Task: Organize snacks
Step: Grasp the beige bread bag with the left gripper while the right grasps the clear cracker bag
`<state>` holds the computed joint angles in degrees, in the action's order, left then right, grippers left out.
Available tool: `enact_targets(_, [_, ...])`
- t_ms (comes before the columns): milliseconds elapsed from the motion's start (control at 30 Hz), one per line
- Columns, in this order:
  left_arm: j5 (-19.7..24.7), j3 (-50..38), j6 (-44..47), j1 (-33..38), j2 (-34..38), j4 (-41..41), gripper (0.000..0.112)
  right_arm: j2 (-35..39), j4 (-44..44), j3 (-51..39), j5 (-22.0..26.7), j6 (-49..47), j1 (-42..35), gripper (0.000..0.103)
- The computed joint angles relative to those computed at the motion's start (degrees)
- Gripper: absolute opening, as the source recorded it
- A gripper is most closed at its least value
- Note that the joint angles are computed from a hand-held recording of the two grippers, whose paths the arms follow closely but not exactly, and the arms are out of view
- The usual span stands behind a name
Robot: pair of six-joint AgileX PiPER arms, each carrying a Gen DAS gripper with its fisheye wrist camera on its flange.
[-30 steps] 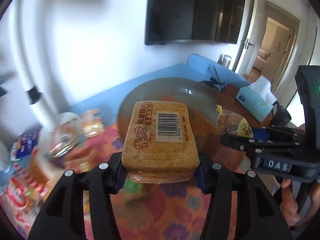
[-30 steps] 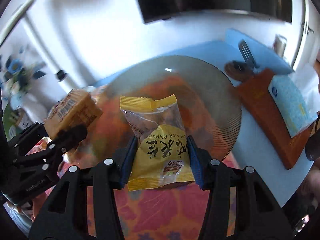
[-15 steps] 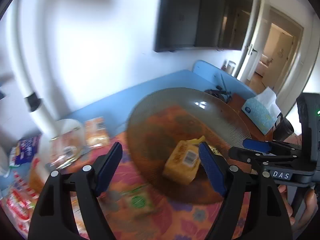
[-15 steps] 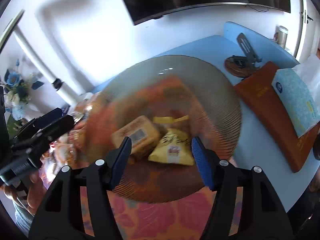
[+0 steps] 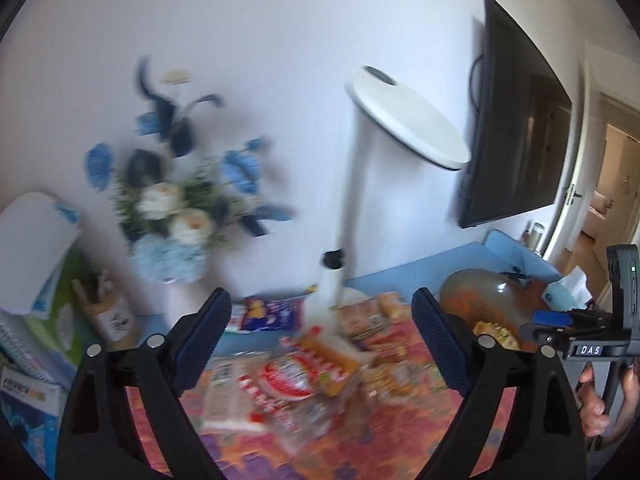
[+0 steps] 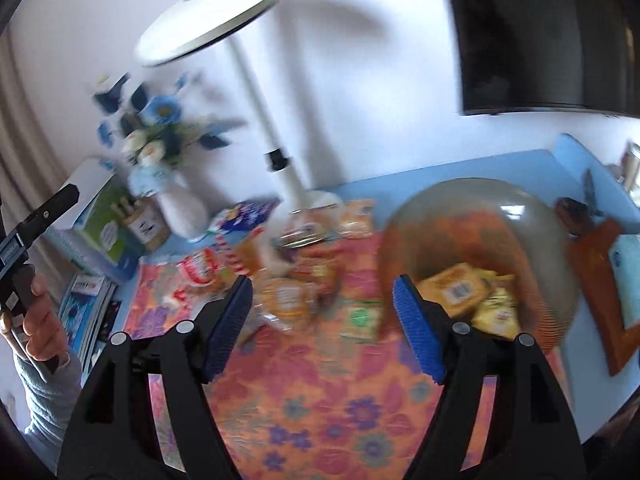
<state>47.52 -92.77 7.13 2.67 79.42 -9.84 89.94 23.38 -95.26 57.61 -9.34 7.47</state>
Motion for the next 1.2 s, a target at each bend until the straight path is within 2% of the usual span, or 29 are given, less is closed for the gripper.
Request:
enact_targets(167, [-0.4, 9.1, 9.9, 11.1, -3.0, -6.6, 0.093, 3.9, -2.8, -0.3, -0.2, 4.8, 6.5, 0.074])
enact_targets(233, [0.4, 11.0, 13.0, 14.4, -1.3, -9.2, 0.093, 5.7, -1.9, -0.2, 0.3, 5.7, 7.6, 0.074])
enact_targets(400, [-0.9, 15.5, 18.4, 18.3, 4.6, -11.4, 0.093, 11.1, -1.3, -1.0, 2.2, 8.4, 9.3, 0.075])
enact_targets(467, [1.0, 14.3, 21.6, 20.4, 10.5, -14.6, 0.093, 13.3, -1.0, -1.4, 2.5, 8.7, 9.8, 0.078])
enact_targets(567, [3.9, 10.2, 21.5, 21.6, 19.1, -15.9, 0.093, 16.7, -0.3, -2.1, 2.6, 9.4, 10.2, 0.080])
enact_targets(700, [10.1, 2.0, 21.3, 22.9, 30.0, -19.8, 0.093, 20.9, 1.0, -4.1, 2.3, 10.1, 10.2, 0.080])
enact_targets(767, [11.4, -0.1, 21.3, 22.8, 32.2, -20.6, 0.093, 22.3, 1.0, -5.2, 2.1, 11.0, 10.2, 0.082])
enact_targets(933, [11.3, -2.6, 20.1, 21.5, 33.9, -18.2, 0.096, 25.3, 1.1, -8.2, 0.6, 13.2, 10.0, 0.092])
enact_targets(1033, [12.6, -5.7, 18.5, 20.5, 36.1, -16.8, 0.097, 28.0, 0.8, -11.2, 1.0, 14.2, 10.1, 0.093])
enact_targets(1200, [9.2, -5.3, 17.6, 18.5, 36.9, -15.2, 0.098, 30.9, 0.7, -14.1, 0.5, 15.2, 10.6, 0.094])
